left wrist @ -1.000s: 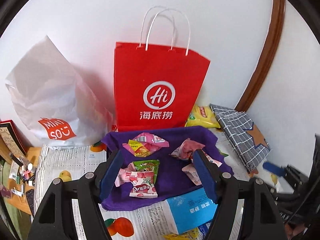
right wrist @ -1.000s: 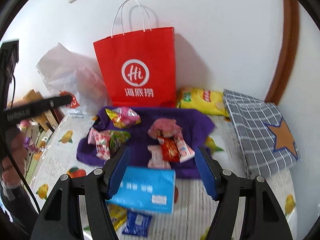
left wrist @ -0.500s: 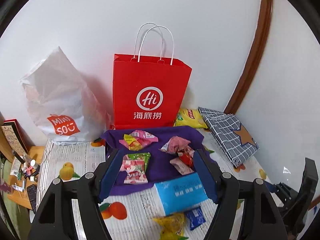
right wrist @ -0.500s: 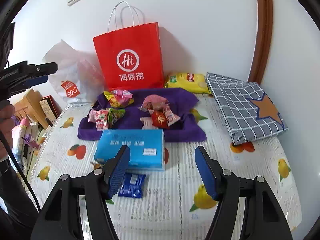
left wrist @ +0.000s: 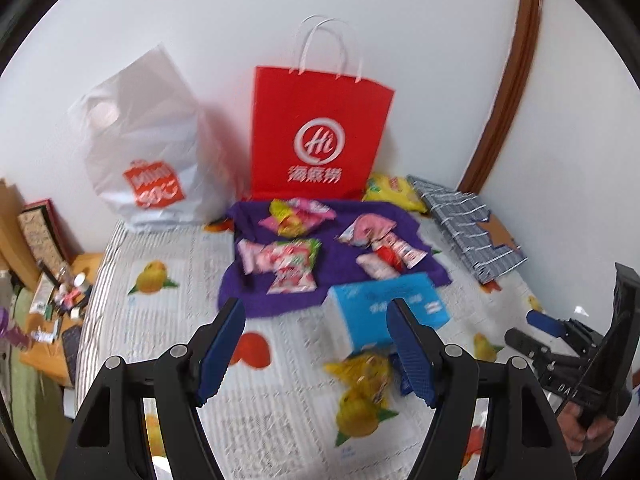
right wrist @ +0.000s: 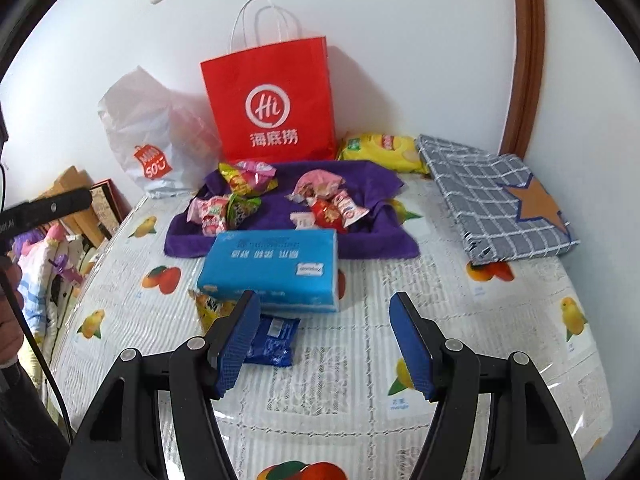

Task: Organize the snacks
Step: 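Lift both open tools away from the towel toward the remaining snacks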

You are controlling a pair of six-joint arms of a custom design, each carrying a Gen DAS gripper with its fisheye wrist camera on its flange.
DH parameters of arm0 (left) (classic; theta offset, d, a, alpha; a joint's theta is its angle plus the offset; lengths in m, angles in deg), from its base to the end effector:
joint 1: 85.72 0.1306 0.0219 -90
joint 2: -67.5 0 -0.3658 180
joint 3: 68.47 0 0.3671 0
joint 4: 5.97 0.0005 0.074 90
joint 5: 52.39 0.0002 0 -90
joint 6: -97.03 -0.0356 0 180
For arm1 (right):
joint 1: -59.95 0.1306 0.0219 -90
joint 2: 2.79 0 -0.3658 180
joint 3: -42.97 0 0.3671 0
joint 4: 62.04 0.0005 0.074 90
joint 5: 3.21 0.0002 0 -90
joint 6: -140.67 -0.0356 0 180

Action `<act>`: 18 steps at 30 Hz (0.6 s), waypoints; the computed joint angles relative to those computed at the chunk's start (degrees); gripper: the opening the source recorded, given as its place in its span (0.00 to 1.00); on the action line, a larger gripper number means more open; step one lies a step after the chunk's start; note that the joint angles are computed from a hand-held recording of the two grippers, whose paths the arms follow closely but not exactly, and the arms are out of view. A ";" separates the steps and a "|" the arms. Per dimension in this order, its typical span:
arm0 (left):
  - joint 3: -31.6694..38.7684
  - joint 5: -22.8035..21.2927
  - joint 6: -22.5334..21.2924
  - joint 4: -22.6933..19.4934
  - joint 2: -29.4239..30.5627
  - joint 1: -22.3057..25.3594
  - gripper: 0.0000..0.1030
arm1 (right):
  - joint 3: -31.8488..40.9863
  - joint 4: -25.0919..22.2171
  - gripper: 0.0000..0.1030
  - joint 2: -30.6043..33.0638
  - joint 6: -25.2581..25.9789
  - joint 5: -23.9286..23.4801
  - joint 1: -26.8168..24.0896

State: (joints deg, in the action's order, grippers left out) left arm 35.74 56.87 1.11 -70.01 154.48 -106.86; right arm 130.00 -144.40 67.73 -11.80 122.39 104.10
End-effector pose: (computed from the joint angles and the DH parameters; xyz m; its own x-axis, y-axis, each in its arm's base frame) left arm 0.3936 -0.1653 0.5260 -0.6196 0.3440 -0.7056 0.6182 0.7677 -0.1686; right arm 0.2256 0.1894 0.4858 -0.6533 0.3707 -0.6601 0.3978 0.9099 0.1173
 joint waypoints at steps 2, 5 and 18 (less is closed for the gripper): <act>-1.63 -0.01 -0.04 -0.19 -0.46 1.02 0.69 | -1.19 0.95 0.65 0.26 -0.23 -0.20 0.16; -4.05 -0.51 -0.40 0.35 -1.20 2.48 0.69 | -2.17 0.63 0.65 1.65 -0.59 0.02 -0.07; -9.71 -0.31 -1.66 0.72 -0.75 7.44 0.69 | -7.74 11.85 0.64 6.20 2.05 -8.27 -3.43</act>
State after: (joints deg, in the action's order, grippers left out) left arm 26.03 56.56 -0.55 -69.29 153.72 -99.42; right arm 122.26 -132.55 73.93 -9.76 114.12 100.67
